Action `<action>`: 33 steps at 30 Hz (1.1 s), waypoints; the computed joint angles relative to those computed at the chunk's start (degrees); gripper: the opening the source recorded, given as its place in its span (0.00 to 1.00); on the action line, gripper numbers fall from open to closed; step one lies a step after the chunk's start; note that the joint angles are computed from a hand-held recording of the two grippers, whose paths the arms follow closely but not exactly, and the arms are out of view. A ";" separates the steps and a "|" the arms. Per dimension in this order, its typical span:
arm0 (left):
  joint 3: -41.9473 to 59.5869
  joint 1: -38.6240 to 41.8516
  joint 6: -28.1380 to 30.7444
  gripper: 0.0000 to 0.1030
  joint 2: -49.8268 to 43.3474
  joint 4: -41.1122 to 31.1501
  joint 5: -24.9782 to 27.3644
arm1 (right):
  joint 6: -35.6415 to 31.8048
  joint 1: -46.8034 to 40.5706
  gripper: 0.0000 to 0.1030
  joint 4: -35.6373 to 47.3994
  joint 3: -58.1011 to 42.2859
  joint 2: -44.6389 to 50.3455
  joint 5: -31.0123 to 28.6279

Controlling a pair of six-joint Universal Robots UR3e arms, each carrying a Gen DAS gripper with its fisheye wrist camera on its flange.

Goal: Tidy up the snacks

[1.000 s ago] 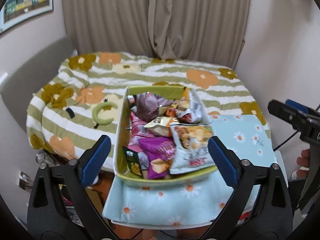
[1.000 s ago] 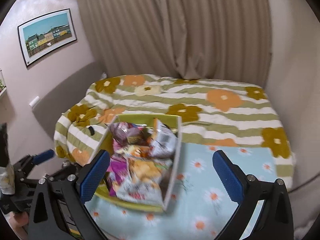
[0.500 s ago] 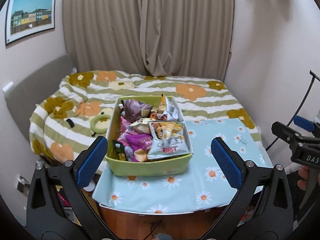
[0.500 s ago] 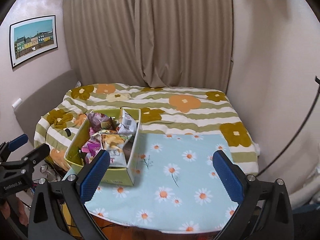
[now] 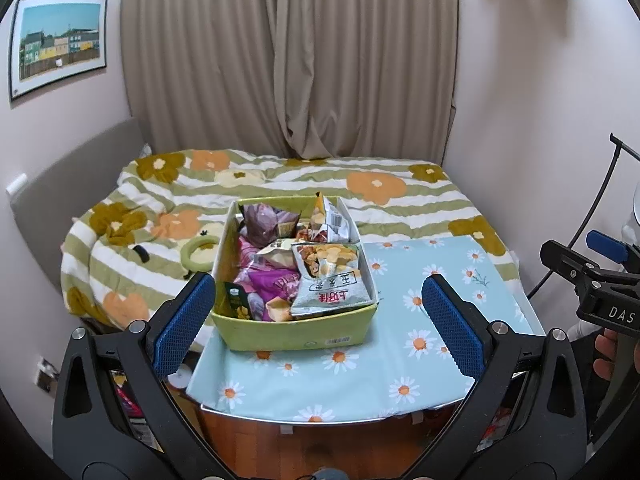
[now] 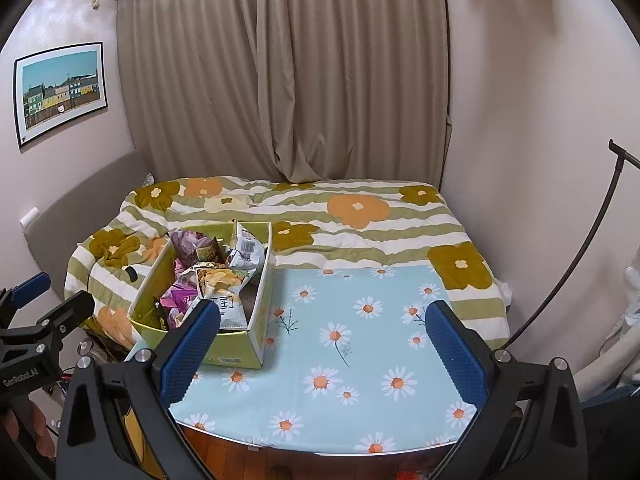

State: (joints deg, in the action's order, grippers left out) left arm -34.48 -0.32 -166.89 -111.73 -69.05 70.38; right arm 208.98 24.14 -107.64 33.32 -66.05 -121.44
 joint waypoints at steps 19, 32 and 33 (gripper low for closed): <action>2.79 -0.36 0.04 1.00 -1.37 -1.45 0.63 | 1.46 0.12 0.99 1.30 0.15 0.09 -1.67; 7.17 -0.70 0.31 1.00 -3.85 -3.69 1.28 | 1.81 -0.26 0.99 2.25 -0.23 0.03 -1.49; 8.09 -0.78 0.41 1.00 -4.35 -4.18 1.54 | 1.84 -0.28 0.99 2.27 -0.20 0.00 -1.44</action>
